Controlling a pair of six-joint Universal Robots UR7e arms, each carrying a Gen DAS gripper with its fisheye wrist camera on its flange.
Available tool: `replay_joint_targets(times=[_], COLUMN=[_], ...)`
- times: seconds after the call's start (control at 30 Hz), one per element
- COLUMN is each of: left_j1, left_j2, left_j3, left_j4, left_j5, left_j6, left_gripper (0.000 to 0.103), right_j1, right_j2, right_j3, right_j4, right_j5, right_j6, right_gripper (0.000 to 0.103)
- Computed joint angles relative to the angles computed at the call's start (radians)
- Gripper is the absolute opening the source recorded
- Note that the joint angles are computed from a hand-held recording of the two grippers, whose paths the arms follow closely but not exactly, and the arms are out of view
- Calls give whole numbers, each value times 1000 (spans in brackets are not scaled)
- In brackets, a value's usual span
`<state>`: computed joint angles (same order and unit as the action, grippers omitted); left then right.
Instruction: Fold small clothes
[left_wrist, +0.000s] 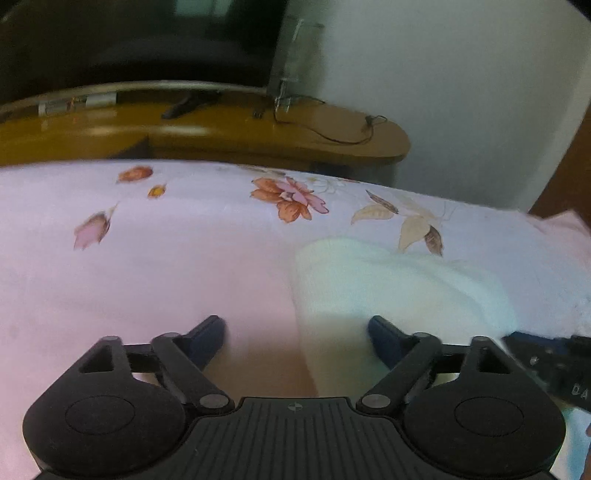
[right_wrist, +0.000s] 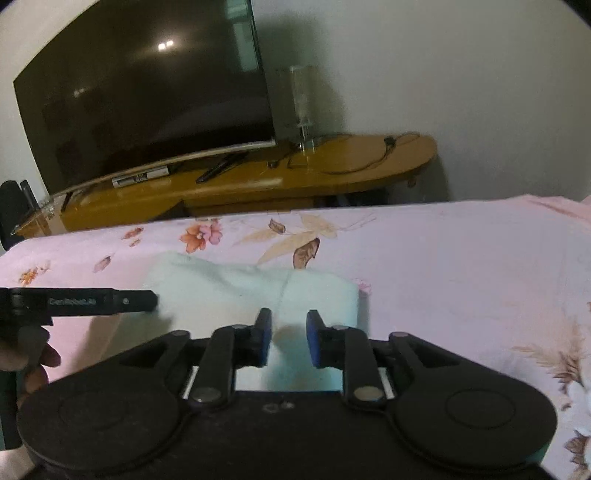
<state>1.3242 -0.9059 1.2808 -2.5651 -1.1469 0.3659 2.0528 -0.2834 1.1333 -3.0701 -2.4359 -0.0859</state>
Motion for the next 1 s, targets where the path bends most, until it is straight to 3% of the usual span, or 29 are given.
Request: replay_joint_targets(times=[0.07, 0.13, 0.3, 0.43, 0.53, 0.6, 0.67, 0.7, 0.77, 0.83, 1.0], left_j1=[-11, -11, -15, -27, -36, -31, -29, -30, -33, -35, -47], left_j2=[1, -9, -71, -130, -132, -125, -121, -119, -120, -123, -130], left_j3=[14, 19, 75, 155, 189, 197, 193, 193, 200, 202, 210], left_j4=[-19, -17, -57, -64, -45, -49, -47, -50, -63, -59, -60], left_j5=[27, 23, -8, -49, -17, -3, 10, 15, 20, 23, 56], left_j6=[-1, -13, -14, -17, 3, -12, -34, -28, -10, -10, 1], left_gripper=[89, 89, 89, 89, 89, 93, 100, 100, 101, 101, 101], right_j1=[-13, -18, -4, 27, 34, 32, 26, 20, -2, -20, -12], right_j2=[16, 7, 10, -11, -8, 10, 29, 20, -21, -57, -74], right_j3=[10, 16, -4, 51, 52, 33, 26, 40, 88, 140, 166], right_j4=[-61, -50, -25, -137, -109, -48, -76, -84, -66, -72, -80], right_j5=[-20, -12, -31, -1, 23, -15, -49, -39, 14, 75, 81], right_j6=[-21, 31, 47, -42, -53, -67, -117, -100, 23, 107, 137], right_gripper=[22, 23, 30, 32, 32, 43, 55, 61, 69, 69, 68])
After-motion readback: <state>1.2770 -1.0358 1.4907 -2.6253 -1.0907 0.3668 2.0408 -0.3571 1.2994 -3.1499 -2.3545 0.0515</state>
